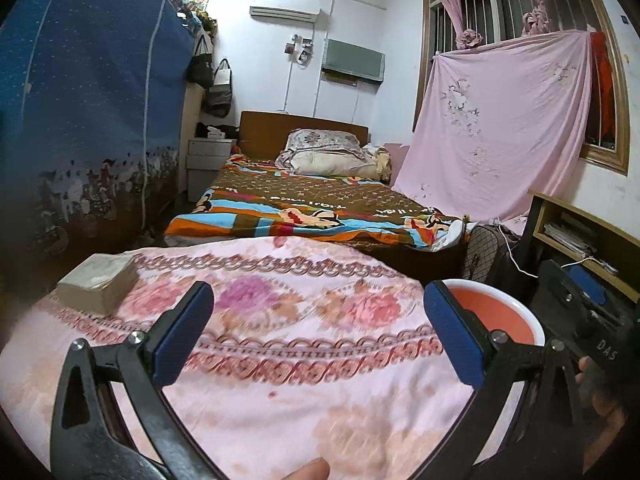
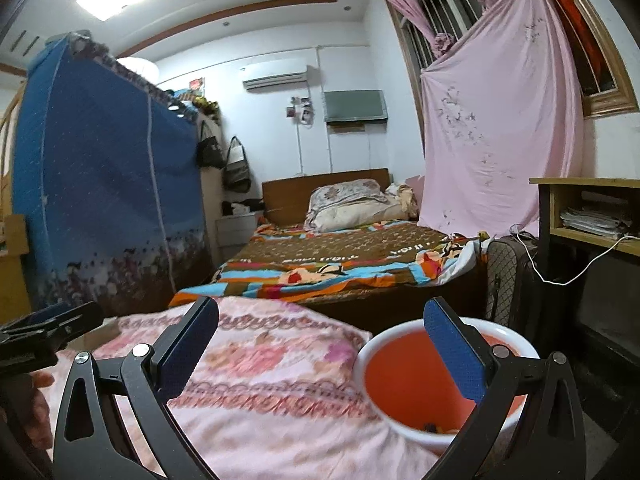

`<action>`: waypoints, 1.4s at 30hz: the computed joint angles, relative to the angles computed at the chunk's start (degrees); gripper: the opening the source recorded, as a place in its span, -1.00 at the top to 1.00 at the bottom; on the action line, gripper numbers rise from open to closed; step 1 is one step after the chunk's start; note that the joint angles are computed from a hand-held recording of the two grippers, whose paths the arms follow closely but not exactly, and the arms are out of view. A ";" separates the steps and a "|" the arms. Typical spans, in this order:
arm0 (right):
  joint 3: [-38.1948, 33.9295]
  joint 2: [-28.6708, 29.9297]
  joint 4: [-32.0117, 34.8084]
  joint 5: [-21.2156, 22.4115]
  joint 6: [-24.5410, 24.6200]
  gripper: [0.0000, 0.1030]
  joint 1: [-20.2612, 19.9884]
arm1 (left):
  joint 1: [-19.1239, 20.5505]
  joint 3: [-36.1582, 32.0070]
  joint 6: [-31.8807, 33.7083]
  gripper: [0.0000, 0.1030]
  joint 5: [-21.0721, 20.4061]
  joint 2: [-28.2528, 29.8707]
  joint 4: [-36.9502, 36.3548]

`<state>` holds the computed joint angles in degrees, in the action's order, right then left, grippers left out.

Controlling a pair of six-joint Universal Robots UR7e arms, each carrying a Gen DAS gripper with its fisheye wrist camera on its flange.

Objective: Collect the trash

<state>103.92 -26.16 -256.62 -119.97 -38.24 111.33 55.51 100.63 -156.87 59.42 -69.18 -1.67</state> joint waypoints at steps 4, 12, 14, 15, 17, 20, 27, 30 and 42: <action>0.38 1.87 -2.12 -1.34 -1.54 -1.00 1.39 | 0.22 3.67 0.93 -0.78 -1.12 -2.74 -2.31; 0.59 5.30 -5.94 -2.15 -3.10 -1.00 3.03 | 0.77 9.06 2.00 -0.78 -3.56 -6.70 -6.35; 0.68 6.18 -6.70 -2.59 -3.25 -1.00 3.20 | 1.05 10.40 2.89 -0.78 -3.67 -7.54 -7.23; 0.63 6.41 -6.79 -2.93 -3.19 -1.00 3.26 | 1.14 10.67 3.31 -0.78 -3.73 -7.70 -7.48; 0.70 7.00 -6.80 -3.77 -2.60 -1.00 3.27 | 1.53 11.88 4.32 -0.78 -3.74 -8.41 -8.60; 0.36 7.82 -6.62 -4.80 -2.71 -1.00 3.37 | 2.17 12.84 4.29 -0.78 -3.41 -9.14 -9.22; -0.58 9.79 -9.22 -4.45 -5.08 -1.00 3.27 | 2.87 13.98 4.72 -0.78 -3.31 -9.74 -10.45; -0.83 10.11 -9.61 -4.41 -5.50 -1.00 3.21 | 2.83 14.49 5.23 -0.78 -3.29 -9.96 -11.13; -1.11 10.49 -9.84 -4.46 -5.42 -1.00 3.22 | 2.43 15.26 5.95 -0.78 -3.46 -10.43 -12.28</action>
<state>102.81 -15.67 -266.45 -124.43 -43.67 114.55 57.93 115.89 -150.92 55.96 -79.61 -13.95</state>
